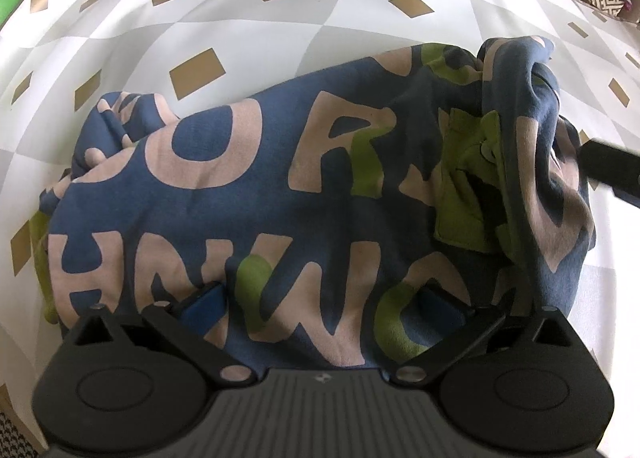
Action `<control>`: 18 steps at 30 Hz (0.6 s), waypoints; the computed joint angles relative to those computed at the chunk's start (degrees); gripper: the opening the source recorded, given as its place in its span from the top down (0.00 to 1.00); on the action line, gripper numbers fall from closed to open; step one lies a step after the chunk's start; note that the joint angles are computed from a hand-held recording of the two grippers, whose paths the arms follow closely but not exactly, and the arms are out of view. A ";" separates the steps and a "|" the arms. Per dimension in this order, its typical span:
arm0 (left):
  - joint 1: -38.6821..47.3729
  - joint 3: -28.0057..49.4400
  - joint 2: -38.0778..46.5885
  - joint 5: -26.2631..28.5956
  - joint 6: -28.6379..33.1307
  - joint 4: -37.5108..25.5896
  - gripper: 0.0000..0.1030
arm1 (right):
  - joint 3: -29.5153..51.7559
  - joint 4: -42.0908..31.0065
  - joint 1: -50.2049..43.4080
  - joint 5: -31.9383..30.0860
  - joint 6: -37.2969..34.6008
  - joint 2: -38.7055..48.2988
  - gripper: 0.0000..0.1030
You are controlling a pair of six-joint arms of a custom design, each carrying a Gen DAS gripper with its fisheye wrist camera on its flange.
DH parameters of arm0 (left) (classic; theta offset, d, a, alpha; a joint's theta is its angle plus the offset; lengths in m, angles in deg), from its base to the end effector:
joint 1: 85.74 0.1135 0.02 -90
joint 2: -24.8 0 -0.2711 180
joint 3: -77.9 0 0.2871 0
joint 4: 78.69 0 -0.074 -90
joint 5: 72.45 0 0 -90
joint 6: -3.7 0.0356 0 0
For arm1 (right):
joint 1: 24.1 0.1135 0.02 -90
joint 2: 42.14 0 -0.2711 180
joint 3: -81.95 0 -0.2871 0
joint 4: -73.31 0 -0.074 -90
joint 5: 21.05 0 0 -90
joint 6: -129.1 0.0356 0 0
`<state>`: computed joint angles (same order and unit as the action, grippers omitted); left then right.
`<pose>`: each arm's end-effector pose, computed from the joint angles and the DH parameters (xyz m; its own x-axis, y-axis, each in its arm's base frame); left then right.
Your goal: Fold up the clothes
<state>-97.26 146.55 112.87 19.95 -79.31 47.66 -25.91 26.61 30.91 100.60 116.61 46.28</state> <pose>0.3069 -0.0641 0.1842 -0.9047 0.3085 -0.2939 0.3240 0.9461 -0.0043 0.2077 0.2641 0.2111 -0.6579 0.5094 -0.5546 0.3775 0.8604 0.3425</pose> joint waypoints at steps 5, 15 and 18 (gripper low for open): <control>0.17 -0.40 -0.50 0.28 0.80 -0.07 0.00 | 1.88 -6.69 -0.39 1.11 5.31 4.10 0.47; 0.68 -1.21 -1.21 0.71 2.00 0.04 0.00 | 7.26 -3.43 -1.12 -0.54 2.68 13.37 0.62; 0.74 -1.20 -1.15 0.86 2.28 0.11 0.00 | 9.31 -4.81 -0.64 0.45 2.90 14.81 0.84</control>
<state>-96.52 145.35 111.72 20.81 -77.03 47.76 -16.60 21.80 30.28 101.05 119.51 61.09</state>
